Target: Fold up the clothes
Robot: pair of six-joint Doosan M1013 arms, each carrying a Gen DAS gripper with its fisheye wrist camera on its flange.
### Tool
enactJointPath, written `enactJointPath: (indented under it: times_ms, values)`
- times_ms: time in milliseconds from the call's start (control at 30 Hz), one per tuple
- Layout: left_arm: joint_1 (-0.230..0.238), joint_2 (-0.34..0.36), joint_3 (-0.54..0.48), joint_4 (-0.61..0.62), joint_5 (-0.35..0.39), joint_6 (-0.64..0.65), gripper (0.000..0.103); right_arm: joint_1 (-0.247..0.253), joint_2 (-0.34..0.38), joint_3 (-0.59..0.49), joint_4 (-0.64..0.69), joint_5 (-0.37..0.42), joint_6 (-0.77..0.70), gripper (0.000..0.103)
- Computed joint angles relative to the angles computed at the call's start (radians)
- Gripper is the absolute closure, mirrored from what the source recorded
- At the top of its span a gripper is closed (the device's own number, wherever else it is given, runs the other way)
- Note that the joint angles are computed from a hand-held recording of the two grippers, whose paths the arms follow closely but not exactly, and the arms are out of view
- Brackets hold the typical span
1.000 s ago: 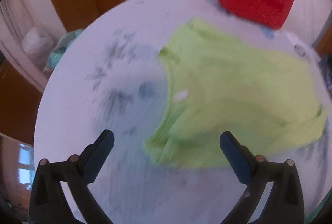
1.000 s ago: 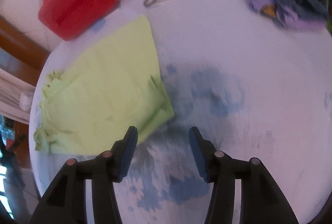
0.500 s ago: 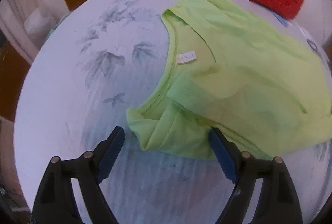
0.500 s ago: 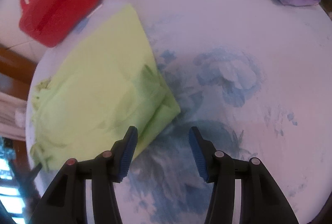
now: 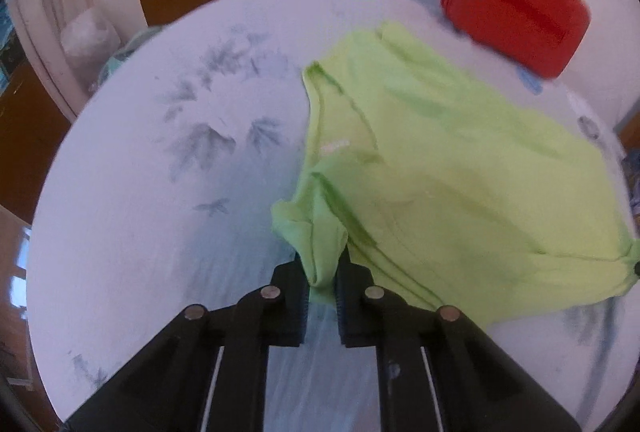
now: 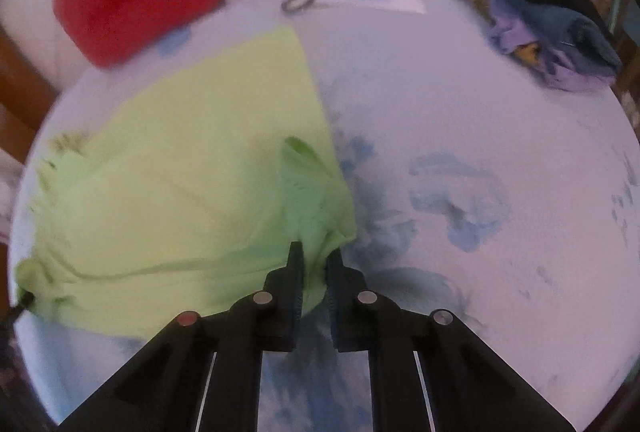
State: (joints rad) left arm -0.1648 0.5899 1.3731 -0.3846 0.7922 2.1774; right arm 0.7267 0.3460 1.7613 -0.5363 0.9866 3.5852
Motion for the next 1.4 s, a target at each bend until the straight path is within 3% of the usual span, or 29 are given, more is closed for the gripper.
enactJointPath:
  times_ms: [133,267,367,467,500,533,700,800,1000,1067,1100,1133,1167,1333,1400]
  values:
    - [0.023,-0.037,0.019,-0.033,0.049,0.029,0.092,0.043,-0.048,0.019,-0.039,0.026,0.099,0.096]
    - [0.016,-0.041,0.055,0.093,0.057,-0.007,0.092,0.061,-0.051,0.025,0.07,0.1,0.079,0.1]
    - [0.02,-0.027,0.047,0.101,0.077,-0.023,0.086,0.07,-0.06,0.072,0.12,0.054,0.129,0.098]
    - [0.024,-0.037,0.054,0.085,0.043,-0.019,0.051,0.084,-0.057,0.081,0.113,0.043,0.148,0.082]
    - [0.026,-0.04,0.056,0.08,0.031,-0.017,0.031,0.086,-0.056,0.078,0.097,0.037,0.141,0.076]
    - [0.029,-0.045,0.057,0.07,0.019,-0.02,0.019,0.088,-0.056,0.075,0.08,0.028,0.133,0.074]
    - [0.043,-0.064,0.056,0.033,0.005,-0.019,0.018,0.088,-0.077,0.101,0.008,-0.048,0.173,0.066]
    - [0.044,-0.075,0.065,0.026,0.008,-0.001,0.018,0.069,-0.098,0.136,0.002,-0.16,0.186,0.059]
    - [0.03,-0.092,0.094,0.038,0.0,0.0,0.018,0.02,-0.08,0.126,0.159,-0.203,-0.049,0.045]
    - [0.026,-0.084,0.088,0.044,0.009,-0.001,0.018,-0.004,-0.073,0.138,0.231,-0.272,-0.134,0.049]
    - [0.025,-0.079,0.083,0.047,0.013,-0.001,0.018,-0.015,-0.068,0.141,0.26,-0.302,-0.171,0.073]
    - [0.025,-0.073,0.076,0.048,0.021,-0.001,0.018,-0.02,-0.062,0.13,0.255,-0.284,-0.188,0.091]
    - [0.026,-0.067,0.067,0.047,0.031,-0.003,0.018,-0.024,-0.055,0.116,0.241,-0.256,-0.199,0.099]
    - [0.033,-0.044,0.035,0.022,0.056,0.036,0.018,-0.041,-0.062,0.085,0.014,-0.146,-0.03,0.098]
    - [0.038,-0.035,0.02,0.008,0.075,0.06,0.018,-0.057,-0.019,0.014,0.06,0.041,-0.092,0.077]
